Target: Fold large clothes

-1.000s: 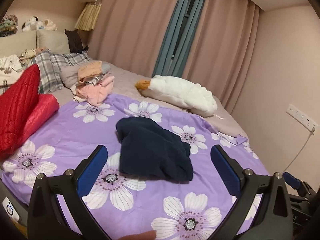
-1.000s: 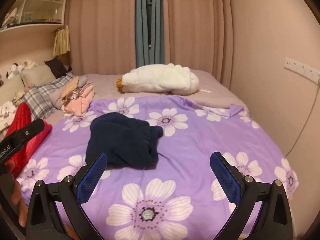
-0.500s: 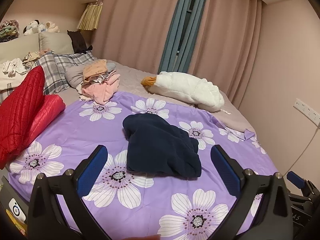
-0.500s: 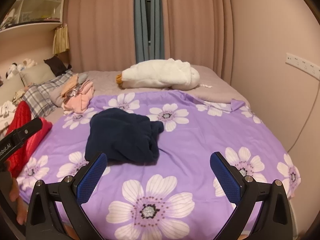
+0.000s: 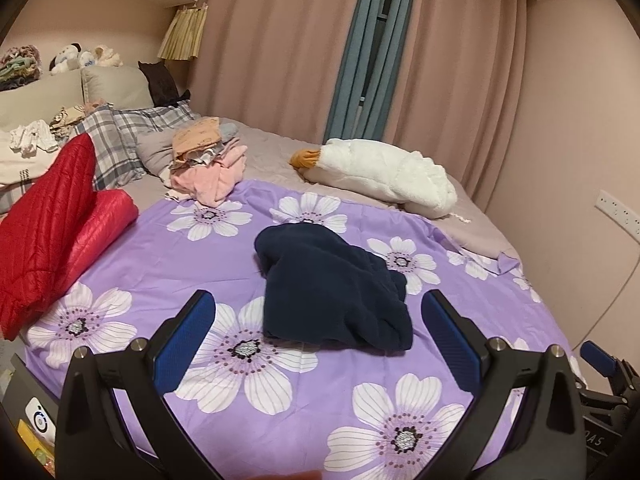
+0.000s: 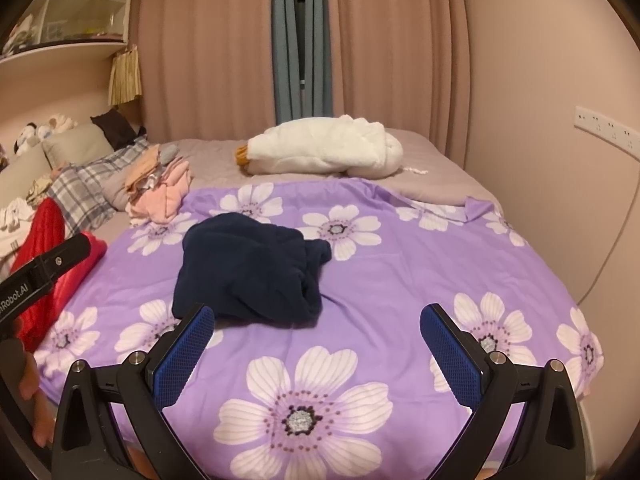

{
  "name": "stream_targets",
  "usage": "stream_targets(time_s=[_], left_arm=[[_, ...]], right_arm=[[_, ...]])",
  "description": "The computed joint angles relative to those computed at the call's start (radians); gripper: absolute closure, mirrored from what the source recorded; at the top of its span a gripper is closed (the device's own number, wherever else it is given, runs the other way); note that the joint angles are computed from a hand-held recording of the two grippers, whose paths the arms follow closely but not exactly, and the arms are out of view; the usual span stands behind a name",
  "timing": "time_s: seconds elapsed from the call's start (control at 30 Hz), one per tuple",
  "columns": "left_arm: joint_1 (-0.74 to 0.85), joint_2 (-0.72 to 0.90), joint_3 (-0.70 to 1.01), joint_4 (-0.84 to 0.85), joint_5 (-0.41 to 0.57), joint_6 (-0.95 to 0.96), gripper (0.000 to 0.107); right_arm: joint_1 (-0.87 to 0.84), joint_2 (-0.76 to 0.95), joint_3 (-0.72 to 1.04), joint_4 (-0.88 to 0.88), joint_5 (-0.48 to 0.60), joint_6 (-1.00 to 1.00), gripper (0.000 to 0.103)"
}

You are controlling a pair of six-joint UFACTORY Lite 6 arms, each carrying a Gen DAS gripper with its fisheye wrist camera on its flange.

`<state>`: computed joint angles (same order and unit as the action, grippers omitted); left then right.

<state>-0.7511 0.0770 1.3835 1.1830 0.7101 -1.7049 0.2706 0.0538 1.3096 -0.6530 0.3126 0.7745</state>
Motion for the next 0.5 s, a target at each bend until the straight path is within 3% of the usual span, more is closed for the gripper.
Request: stream_targets(time_s=[0.5], left_arm=[[-0.009,0.002,-0.004,-0.006,0.016,0.029,0.004]], right_arm=[[0.007,0.009,-0.006,-0.024,-0.002,0.023,0.001]])
